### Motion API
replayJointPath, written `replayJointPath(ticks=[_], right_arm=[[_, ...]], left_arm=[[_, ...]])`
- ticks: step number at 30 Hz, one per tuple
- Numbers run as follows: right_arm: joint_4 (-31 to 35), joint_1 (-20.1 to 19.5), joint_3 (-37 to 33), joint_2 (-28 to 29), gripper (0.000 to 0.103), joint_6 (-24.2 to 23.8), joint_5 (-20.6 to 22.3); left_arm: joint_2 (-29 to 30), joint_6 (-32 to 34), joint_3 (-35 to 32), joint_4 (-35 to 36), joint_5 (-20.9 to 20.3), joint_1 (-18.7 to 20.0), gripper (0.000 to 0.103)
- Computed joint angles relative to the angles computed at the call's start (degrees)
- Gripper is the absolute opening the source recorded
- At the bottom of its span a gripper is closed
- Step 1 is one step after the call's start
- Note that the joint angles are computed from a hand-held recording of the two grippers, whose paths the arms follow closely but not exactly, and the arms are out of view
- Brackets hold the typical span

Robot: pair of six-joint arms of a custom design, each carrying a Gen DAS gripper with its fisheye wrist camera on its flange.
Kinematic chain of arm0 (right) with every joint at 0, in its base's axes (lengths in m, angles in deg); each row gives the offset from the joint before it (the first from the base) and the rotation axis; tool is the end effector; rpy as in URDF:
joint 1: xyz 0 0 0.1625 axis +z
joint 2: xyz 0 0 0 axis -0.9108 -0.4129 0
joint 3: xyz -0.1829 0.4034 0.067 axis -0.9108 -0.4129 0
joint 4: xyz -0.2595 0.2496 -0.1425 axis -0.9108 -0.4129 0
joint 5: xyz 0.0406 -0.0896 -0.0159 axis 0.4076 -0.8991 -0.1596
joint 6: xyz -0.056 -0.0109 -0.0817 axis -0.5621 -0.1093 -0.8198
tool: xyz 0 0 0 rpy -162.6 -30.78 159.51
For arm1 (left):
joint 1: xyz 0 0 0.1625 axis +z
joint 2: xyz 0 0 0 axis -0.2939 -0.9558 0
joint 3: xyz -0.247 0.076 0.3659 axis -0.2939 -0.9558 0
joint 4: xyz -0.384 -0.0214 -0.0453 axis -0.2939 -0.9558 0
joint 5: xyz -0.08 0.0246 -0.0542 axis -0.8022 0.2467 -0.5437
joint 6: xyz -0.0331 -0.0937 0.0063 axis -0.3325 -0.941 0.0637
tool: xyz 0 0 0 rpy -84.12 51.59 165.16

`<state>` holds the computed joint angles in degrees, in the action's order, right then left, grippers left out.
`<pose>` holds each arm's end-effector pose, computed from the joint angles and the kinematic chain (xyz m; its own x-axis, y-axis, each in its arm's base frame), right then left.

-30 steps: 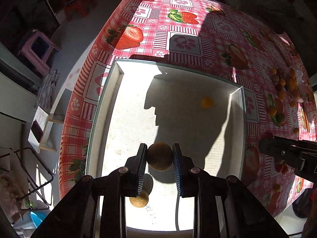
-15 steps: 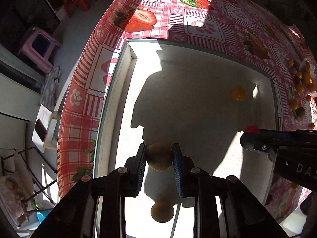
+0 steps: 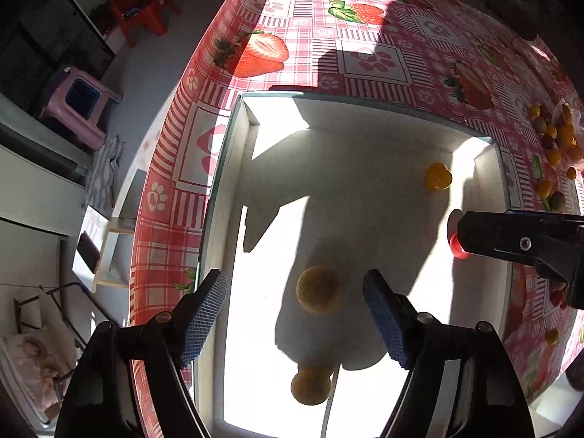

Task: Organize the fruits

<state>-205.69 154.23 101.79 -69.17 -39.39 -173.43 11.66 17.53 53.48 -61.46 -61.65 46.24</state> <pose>0.0779 -0.4048 0.2154 -0.8850 0.0997 0.4549 0.0778 0.9947 -0.0668 -0.3174 -0.3911 -0.0045 -0.6412 0.2122 -0.7375 0.3109 0.9504 0.0032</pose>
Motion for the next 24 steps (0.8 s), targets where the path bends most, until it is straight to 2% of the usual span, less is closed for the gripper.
replayJointPath(ticks=[3, 8, 12, 17, 21, 24], right_arm=[[0.89, 0.3, 0.58, -4.4, 0.068, -0.35, 0.31], [3.46, -1.92, 3.67, -13.77, 0.07, -0.36, -2.63], [7.67, -7.64, 6.15, -22.79, 0.07, -1.98, -5.69], [8.55, -14.87, 9.79, -29.73, 0.07, -3.77, -9.66], [9.2, -21.13, 11.27, -34.89, 0.07, -5.7, -10.04], [8.26, -24.27, 11.79, -36.13, 0.07, -7.43, -9.71]], left_arm=[[0.11, 0.42, -0.99, 0.77, 0.06, -1.04, 0.078], [1.41, 2.39, -3.09, 0.62, -0.14, -2.95, 0.078], [3.54, 5.9, -5.28, -0.61, -0.73, -4.72, 0.078], [7.1, 10.82, -9.12, -2.49, -3.36, -6.65, 0.078], [10.34, 13.82, -11.78, -3.7, -6.12, -7.76, 0.078], [12.36, 15.14, -13.54, -3.7, -8.23, -8.26, 0.078]])
